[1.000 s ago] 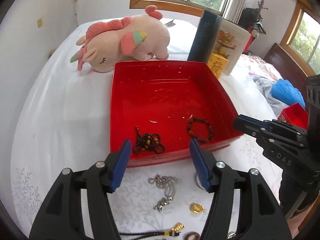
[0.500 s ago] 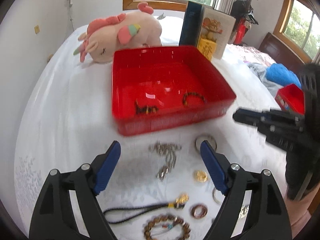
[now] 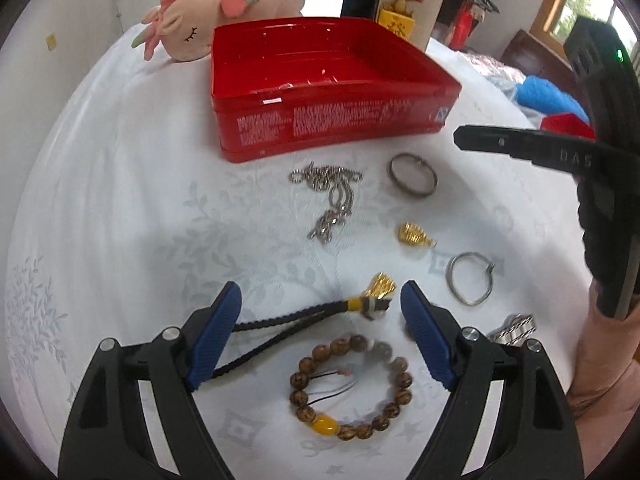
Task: Organize jewelry
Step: 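Withdraw both tools from the tin toward the remaining jewelry, then grasp the black cord with gold charm with the left tool while the right tool grasps the gold pendant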
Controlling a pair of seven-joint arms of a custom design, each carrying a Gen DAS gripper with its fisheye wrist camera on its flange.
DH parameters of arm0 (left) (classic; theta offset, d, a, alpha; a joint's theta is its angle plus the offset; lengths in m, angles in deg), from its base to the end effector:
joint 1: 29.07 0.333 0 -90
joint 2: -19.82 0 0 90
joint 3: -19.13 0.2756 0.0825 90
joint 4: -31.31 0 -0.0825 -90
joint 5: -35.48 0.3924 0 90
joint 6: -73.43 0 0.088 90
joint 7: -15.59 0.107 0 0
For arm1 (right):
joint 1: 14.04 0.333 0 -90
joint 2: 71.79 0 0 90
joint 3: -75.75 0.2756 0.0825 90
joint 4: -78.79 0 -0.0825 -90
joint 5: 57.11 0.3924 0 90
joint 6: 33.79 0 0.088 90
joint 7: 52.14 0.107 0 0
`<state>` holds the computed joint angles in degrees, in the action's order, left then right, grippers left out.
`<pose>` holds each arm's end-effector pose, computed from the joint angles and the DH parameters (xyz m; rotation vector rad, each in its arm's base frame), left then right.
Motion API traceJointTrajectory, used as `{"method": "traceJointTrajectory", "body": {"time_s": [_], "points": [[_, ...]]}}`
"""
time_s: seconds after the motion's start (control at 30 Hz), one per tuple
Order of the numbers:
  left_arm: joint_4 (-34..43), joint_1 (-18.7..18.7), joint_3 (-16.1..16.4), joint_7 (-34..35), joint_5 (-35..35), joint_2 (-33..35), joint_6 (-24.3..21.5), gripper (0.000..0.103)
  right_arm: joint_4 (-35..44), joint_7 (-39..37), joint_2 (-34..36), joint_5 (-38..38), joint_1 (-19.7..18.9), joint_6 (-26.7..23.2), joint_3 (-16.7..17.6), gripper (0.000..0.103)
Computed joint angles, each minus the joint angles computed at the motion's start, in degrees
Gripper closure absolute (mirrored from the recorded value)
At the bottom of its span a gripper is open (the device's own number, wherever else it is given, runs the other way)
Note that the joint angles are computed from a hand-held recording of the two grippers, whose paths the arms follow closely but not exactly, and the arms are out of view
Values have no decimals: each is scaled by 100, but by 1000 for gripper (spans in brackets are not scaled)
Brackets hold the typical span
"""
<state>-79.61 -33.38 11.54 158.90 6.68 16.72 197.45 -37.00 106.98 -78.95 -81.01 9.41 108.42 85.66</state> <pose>0.5656 -0.1397 0.4971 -0.9591 2.8113 -0.7902 0.4804 0.3223 0.5276 -1.4224 2.0630 -0.3914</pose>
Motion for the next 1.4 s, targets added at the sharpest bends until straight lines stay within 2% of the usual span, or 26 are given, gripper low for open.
{"method": "traceJointTrajectory", "body": {"time_s": [0.27,0.43,0.6,0.83,0.9,1.07,1.17,1.27,1.4], "points": [[-85,-18,-10,621,30,100,73,22,-162,58,-17,99,37,204,17,83],[-44,-23,-37,770,110,186,69,22,-64,-111,106,212,82,182,10,83],[61,8,-37,1050,59,259,-259,22,-24,-193,173,306,107,189,-10,83],[113,-42,-104,787,321,394,-66,23,60,-254,252,363,131,123,-21,83],[115,-49,-113,744,344,405,-6,27,97,-305,288,407,141,97,-26,83],[214,-58,-126,594,380,497,145,49,236,-557,442,587,183,85,-42,83],[264,-41,-122,503,346,540,185,59,262,-773,492,748,206,156,-54,83],[338,-19,-116,357,315,603,184,66,343,-1190,608,1033,242,242,-59,82],[384,12,-116,225,276,645,173,68,499,-1559,749,1180,287,159,-46,82]]}}
